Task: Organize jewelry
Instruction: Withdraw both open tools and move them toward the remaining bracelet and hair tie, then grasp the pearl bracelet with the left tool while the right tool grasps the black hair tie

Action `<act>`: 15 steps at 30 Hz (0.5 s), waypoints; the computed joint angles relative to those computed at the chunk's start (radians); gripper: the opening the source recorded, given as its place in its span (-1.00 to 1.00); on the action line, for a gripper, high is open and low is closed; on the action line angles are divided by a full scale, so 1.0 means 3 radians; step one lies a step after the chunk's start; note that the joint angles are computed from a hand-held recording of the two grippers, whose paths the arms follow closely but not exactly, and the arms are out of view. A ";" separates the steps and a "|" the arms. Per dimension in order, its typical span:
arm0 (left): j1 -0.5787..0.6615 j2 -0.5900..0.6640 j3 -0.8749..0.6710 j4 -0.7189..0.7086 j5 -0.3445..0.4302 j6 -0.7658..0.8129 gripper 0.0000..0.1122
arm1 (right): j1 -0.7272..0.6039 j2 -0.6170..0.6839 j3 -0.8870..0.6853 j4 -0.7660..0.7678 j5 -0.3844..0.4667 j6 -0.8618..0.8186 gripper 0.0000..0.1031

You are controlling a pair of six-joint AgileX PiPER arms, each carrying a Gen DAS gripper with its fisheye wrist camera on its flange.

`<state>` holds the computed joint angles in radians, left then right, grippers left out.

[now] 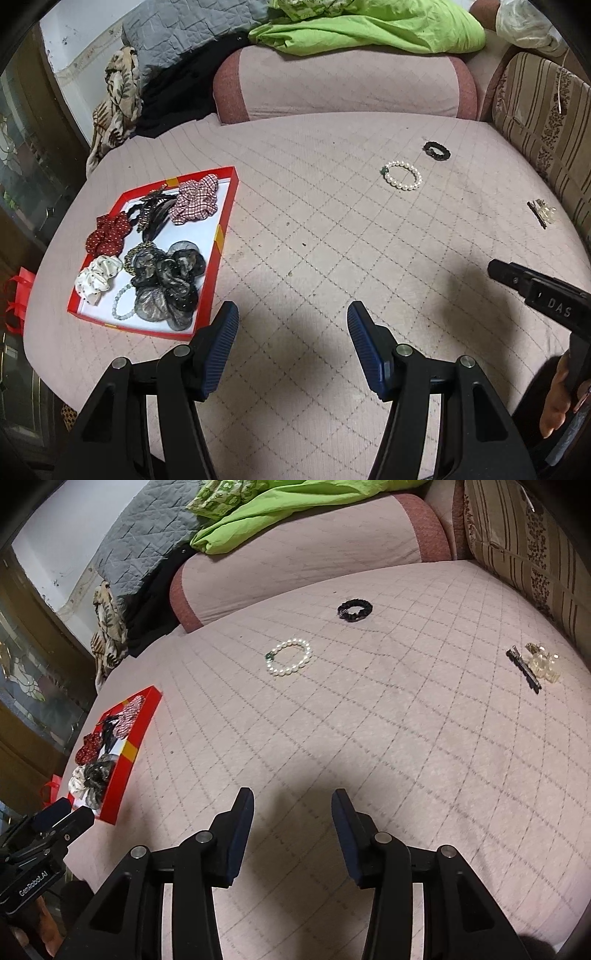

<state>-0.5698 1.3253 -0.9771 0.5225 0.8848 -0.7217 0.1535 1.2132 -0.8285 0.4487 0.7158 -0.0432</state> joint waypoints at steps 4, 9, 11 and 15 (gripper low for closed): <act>0.0240 0.0251 -0.0201 -0.0270 -0.0145 0.0307 0.08 | -0.0149 0.0177 -0.0126 0.0039 0.0007 -0.0129 -0.07; 0.0526 0.0727 -0.0737 -0.0884 -0.0275 0.0864 0.08 | -0.0395 0.0578 -0.0467 0.0017 -0.0028 -0.0251 -0.07; 0.0600 0.0991 -0.1041 -0.1157 -0.0288 0.1089 0.08 | -0.0464 0.0790 -0.0669 -0.0049 -0.0091 -0.0258 -0.07; 0.0673 0.1582 -0.1706 -0.1507 -0.0246 0.1370 0.07 | -0.0556 0.1274 -0.1125 -0.0186 -0.0220 -0.0249 -0.07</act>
<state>-0.3679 1.8000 -1.4889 0.0704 0.8109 -0.3108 -0.0133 1.5953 -1.1660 0.3928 0.6498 -0.1180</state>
